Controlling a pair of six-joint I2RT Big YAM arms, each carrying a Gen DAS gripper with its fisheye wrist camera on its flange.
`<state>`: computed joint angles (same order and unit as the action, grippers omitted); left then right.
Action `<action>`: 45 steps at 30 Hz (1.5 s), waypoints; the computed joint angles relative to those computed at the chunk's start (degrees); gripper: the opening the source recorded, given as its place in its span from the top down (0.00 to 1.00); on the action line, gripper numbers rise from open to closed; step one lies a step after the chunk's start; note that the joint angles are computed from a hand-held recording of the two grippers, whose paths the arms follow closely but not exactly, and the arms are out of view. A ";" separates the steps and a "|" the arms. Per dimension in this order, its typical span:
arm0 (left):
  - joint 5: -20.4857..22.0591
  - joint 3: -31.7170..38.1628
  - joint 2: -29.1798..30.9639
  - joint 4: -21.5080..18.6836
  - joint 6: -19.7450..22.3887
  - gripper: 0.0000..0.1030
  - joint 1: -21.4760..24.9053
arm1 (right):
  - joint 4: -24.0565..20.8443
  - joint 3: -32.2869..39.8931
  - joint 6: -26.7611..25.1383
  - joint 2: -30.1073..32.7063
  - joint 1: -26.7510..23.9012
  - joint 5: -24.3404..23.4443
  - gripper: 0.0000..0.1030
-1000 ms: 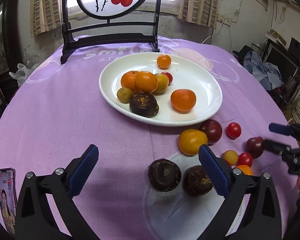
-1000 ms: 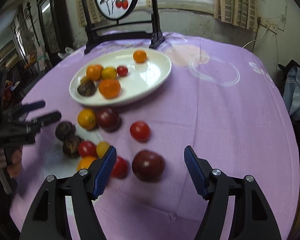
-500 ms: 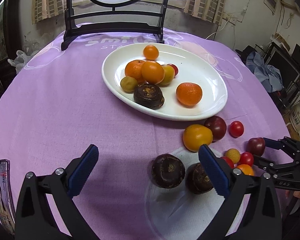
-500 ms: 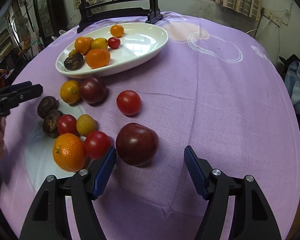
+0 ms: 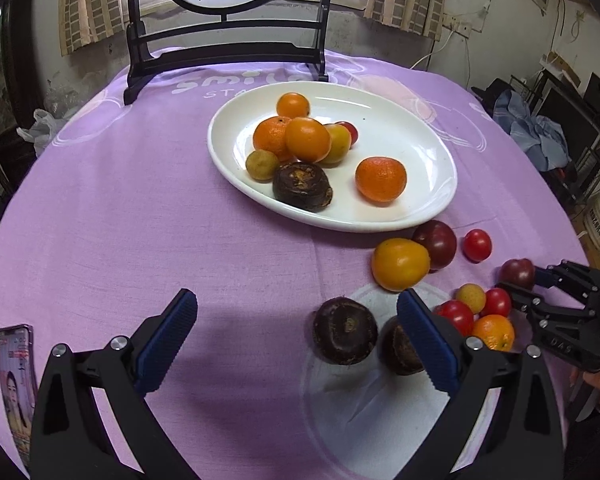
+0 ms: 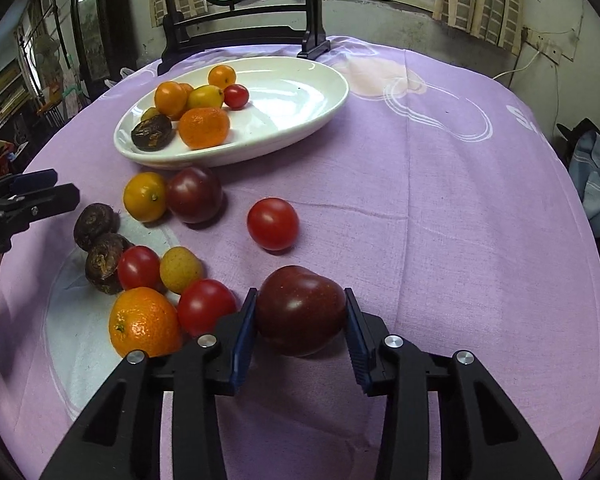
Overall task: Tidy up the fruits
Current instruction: 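Grasp a dark brown fruit with the left tool while the right tool grasps a dark red tomato, then carry both fruits to the white plate and open both tools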
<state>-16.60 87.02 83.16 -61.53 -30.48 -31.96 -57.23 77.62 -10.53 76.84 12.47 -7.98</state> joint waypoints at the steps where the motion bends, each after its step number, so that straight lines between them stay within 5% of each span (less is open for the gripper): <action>1: -0.23 -0.01 -0.13 -0.27 0.73 0.05 -0.05 | -0.02 0.10 0.14 0.10 -0.18 -0.08 0.60; 15: 2.62 1.32 0.68 -7.48 5.41 0.05 -0.69 | -0.12 0.23 0.16 0.34 -0.56 -0.27 0.60; 29: -0.88 0.72 3.04 -5.20 6.45 0.06 -1.55 | -0.33 0.16 -0.11 -0.14 -0.27 -0.17 0.60; 31: -0.53 0.42 3.23 -4.11 6.89 0.11 -1.43 | -0.19 0.10 -0.05 -0.25 -0.21 -0.11 0.60; 33: 1.55 0.13 3.35 -2.91 8.24 0.32 -1.41 | -0.18 0.09 -0.03 -0.29 -0.13 0.06 0.60; 38: 2.35 -0.78 2.94 -0.47 10.04 0.58 -2.55 | -0.12 0.08 0.15 -0.31 -0.18 0.35 0.60; 45: 6.03 -1.69 1.69 1.52 7.81 0.59 -1.23 | 0.13 -0.14 -0.18 -0.70 0.08 0.59 0.60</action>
